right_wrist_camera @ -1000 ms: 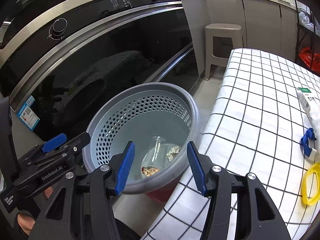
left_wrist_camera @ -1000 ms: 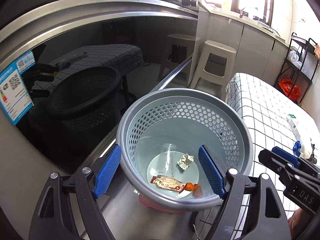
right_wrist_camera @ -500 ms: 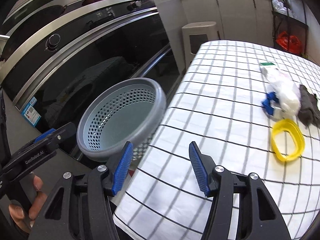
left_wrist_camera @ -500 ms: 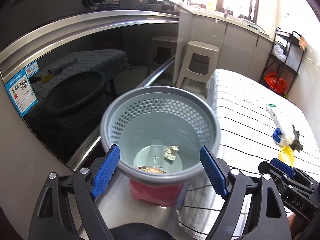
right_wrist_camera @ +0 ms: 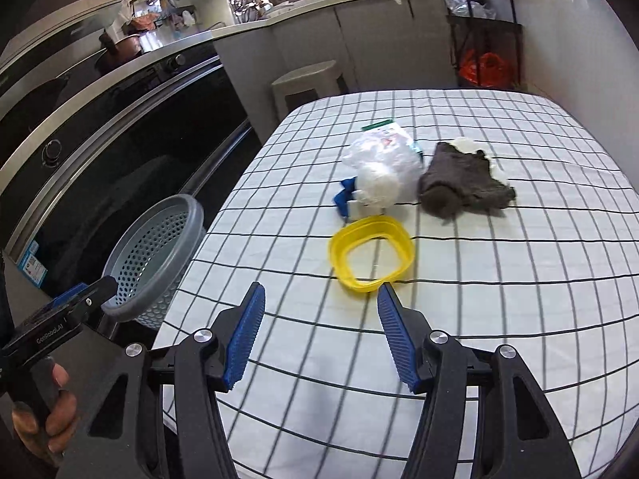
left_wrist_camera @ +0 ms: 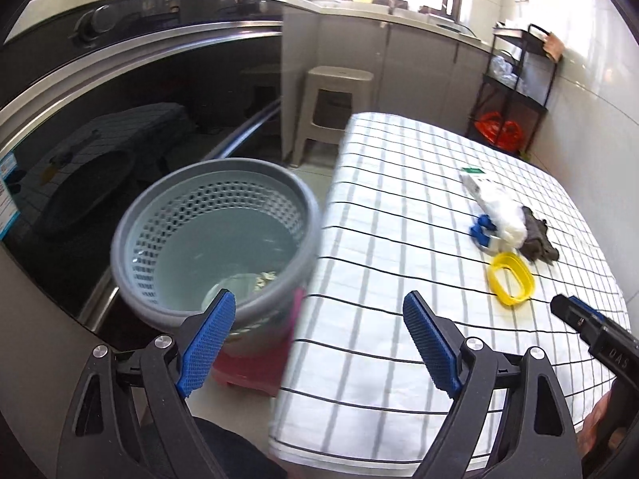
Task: Collect trash
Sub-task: 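Move both tools back toward the dark cloth on the table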
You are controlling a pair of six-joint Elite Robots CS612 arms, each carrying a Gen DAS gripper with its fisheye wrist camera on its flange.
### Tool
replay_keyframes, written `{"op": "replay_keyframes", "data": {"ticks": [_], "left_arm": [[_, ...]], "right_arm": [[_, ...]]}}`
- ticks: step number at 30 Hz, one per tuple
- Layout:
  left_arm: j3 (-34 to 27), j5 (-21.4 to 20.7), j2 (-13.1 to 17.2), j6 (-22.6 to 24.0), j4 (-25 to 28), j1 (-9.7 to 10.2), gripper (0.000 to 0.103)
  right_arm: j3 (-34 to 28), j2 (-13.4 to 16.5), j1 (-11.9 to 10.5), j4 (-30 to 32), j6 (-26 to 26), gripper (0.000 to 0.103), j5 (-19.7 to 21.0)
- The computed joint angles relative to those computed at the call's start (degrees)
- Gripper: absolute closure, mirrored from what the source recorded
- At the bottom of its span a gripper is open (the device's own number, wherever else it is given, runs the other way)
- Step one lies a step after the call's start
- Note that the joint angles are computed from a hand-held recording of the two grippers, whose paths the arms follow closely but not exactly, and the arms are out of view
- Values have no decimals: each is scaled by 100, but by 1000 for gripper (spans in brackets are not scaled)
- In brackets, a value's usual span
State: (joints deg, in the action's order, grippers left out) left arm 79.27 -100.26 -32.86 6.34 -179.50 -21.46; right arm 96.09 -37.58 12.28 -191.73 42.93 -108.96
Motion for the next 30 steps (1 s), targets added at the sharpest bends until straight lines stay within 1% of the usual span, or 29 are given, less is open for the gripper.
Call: {"op": "replay_keyframes", "data": {"ticks": [4,8,10,13,16,18,20,24,30], "left_arm": [[140,-72,-69,114,13,-182,18],[232,1,-107,54,-44,-389,17],[233,48,-108,10,-63,-482,17],[200,149,-93,-51,-82,-609,16],[122,190,-65,-122,-7,-701,15],[55,212,-34,-161,68,-757,15],[-20,255,5,-171,157,-814,15],[-126,370,84,-137,283,-915,15],[-247,490,195,-18,525,-1044,15]], "right_arm": [[393,-188,-103,-172,41,46,-253],[669,-305,-233,-334,19,44,-494],[764,-336,-318,-380,30,44,-535],[858,-337,-456,-510,75,44,-478],[862,-326,-561,-524,42,44,-446],[827,-318,-607,-475,-28,44,-521],[802,-308,-680,-494,-75,44,-481],[693,-267,-830,-479,-144,44,-370],[432,-136,-944,-223,-301,42,-424]]}}
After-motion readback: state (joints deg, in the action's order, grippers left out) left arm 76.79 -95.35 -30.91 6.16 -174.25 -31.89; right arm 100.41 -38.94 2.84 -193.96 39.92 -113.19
